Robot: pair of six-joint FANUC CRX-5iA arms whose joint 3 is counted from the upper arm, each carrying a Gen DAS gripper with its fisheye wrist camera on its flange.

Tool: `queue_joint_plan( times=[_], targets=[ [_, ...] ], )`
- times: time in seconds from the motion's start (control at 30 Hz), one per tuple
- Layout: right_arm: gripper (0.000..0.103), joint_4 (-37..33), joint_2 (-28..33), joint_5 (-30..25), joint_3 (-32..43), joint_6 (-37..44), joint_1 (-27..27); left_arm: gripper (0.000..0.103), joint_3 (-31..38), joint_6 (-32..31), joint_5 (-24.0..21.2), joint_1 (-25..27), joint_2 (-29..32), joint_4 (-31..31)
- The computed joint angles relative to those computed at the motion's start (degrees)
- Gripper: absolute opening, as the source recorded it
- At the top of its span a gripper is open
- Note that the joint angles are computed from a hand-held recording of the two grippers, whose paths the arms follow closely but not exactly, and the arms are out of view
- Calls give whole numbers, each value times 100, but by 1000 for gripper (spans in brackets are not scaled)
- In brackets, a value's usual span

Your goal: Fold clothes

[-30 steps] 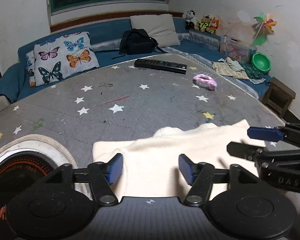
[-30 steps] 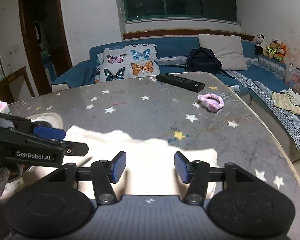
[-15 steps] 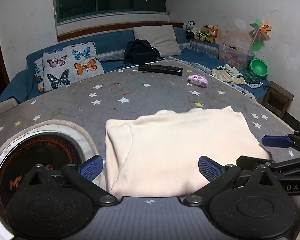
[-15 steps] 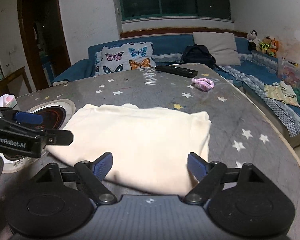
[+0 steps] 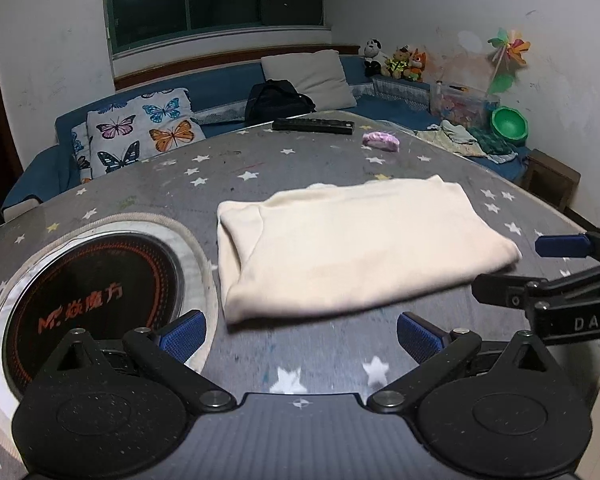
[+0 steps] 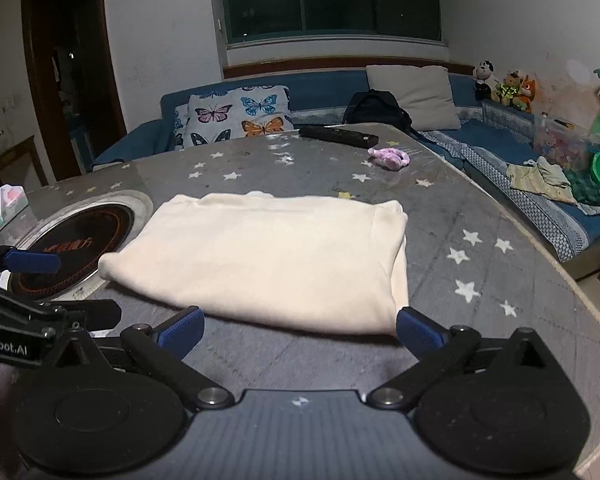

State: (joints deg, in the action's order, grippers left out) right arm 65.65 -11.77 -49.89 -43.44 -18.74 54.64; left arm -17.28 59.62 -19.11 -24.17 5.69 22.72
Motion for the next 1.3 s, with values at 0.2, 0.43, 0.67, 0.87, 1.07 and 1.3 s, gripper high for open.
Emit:
queue_joint_plan(
  times=[0.2, 0.43, 0.67, 0.87, 1.07, 1.3],
  targets=[
    [103, -186, 125, -406, 101, -94, 305, 103, -223, 235, 45, 4, -223, -300],
    [103, -423, 194, -759, 208, -339, 621, 103, -531, 94, 129, 27, -454, -172],
    [103, -513, 262, -1065, 246, -543, 887, 103, -733, 88, 234, 40, -634, -176],
    [103, -590, 321, -1176, 284, -567, 1039, 103, -880, -37, 295, 16, -735, -90],
    [103, -642, 363, -1282, 337, -547, 1134, 103, -1009, -116, 352, -4, -829, -25],
    [103, -647, 386, -1347, 357, -578, 1242, 103, -1148, -319, 426, -27, -918, 165]
  ],
)
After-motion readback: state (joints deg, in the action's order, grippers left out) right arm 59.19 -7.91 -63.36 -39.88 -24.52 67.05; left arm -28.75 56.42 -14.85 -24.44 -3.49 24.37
